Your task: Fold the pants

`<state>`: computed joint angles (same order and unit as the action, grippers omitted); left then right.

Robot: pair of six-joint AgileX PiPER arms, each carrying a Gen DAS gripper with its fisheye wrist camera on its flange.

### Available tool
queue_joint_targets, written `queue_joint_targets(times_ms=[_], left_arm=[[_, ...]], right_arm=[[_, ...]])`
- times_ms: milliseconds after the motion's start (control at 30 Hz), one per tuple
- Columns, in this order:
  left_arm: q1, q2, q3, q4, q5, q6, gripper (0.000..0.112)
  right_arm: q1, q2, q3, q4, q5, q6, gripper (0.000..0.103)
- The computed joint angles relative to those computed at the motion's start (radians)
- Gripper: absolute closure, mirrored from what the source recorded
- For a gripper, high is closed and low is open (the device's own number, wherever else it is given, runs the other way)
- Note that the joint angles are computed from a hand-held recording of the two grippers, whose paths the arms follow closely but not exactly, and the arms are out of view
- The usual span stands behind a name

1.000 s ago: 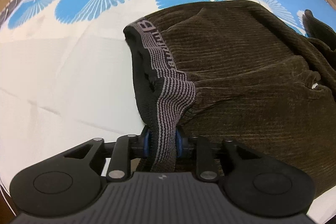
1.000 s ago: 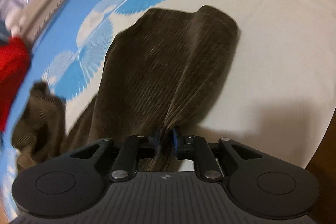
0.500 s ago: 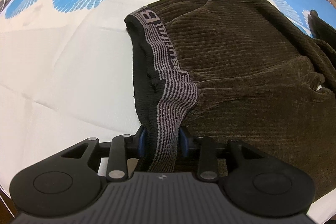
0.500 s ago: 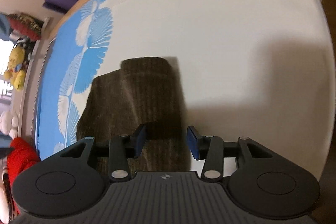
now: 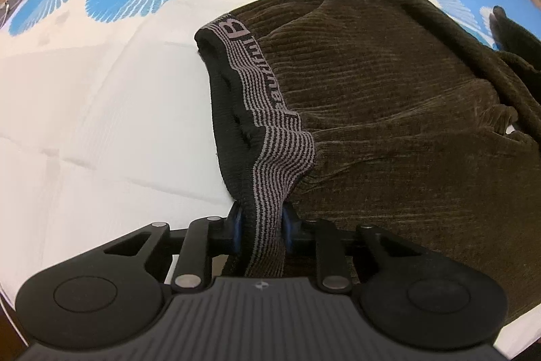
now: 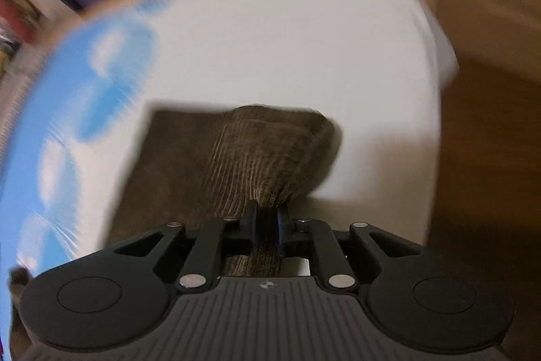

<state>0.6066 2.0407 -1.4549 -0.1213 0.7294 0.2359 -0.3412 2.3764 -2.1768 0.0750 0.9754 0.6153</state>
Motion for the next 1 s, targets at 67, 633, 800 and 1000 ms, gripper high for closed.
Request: queue_joint_targets(times_ms=[67,633,800,1000], left_arm=[[0.030,0.000,-0.007,-0.055,0.025,0.040,0.081],[0.050,-0.100,0.127,-0.021,-0.094,0.114,0.092],[0.044,-0.079,0.109,0.107,-0.049,0.020,0.080],[0.003,-0.203,0.262,0.152,-0.297,-0.036,0.065]], right_arm=[[-0.005,0.013,-0.015,-0.008,0.028,0.022,0.076],[0.053,-0.002,-0.004,-0.036,0.042,-0.165,0.095],[0.093,0.048,-0.104,-0.073,0.191,-0.302,0.087],[0.104,-0.038,0.016,-0.260,0.101,-0.184,0.074]])
